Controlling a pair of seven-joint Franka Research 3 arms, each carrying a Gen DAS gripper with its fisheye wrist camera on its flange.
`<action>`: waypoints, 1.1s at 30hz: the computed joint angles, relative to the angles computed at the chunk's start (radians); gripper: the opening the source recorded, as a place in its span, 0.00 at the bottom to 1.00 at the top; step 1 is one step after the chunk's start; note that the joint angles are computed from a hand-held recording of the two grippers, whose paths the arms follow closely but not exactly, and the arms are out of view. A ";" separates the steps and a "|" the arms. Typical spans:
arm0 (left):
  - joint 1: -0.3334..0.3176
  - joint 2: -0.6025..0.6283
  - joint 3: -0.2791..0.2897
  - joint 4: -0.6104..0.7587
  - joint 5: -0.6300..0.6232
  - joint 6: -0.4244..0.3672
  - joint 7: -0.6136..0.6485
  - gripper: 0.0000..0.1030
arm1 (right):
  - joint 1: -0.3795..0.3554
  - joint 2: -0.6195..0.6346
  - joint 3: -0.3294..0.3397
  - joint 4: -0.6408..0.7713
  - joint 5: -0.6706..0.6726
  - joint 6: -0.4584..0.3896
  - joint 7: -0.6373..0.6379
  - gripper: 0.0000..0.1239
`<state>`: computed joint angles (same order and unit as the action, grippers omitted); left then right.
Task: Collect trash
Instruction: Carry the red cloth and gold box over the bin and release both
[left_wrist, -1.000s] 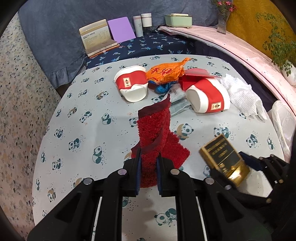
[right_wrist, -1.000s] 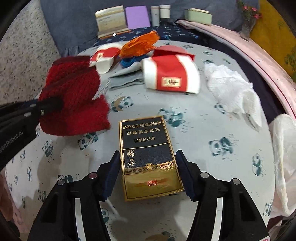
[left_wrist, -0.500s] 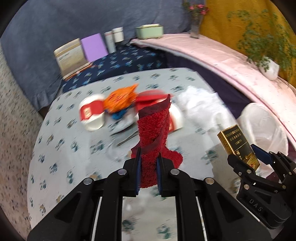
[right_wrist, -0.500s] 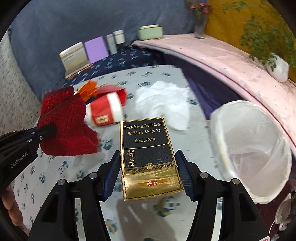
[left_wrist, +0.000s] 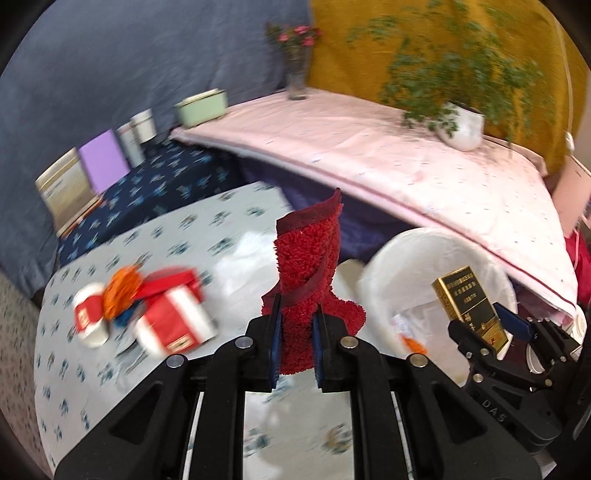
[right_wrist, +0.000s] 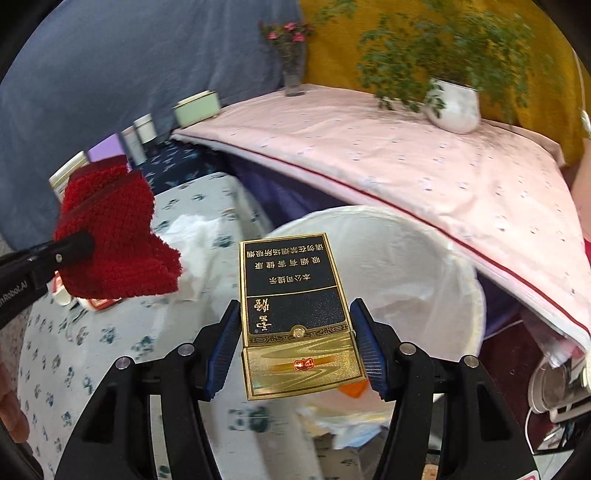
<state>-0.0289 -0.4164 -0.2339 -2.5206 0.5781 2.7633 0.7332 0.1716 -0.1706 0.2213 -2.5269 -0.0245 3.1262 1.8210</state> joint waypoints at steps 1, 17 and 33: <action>-0.004 0.023 -0.006 0.020 0.002 0.004 0.004 0.13 | -0.007 -0.003 -0.008 -0.005 0.002 0.001 0.001 0.47; -0.103 0.312 -0.011 0.286 0.112 -0.014 -0.027 0.40 | -0.096 0.053 -0.037 0.000 -0.092 0.007 0.113 0.47; -0.095 0.259 0.020 0.225 0.123 -0.033 -0.083 0.57 | -0.024 0.026 -0.066 -0.012 0.044 0.020 0.016 0.49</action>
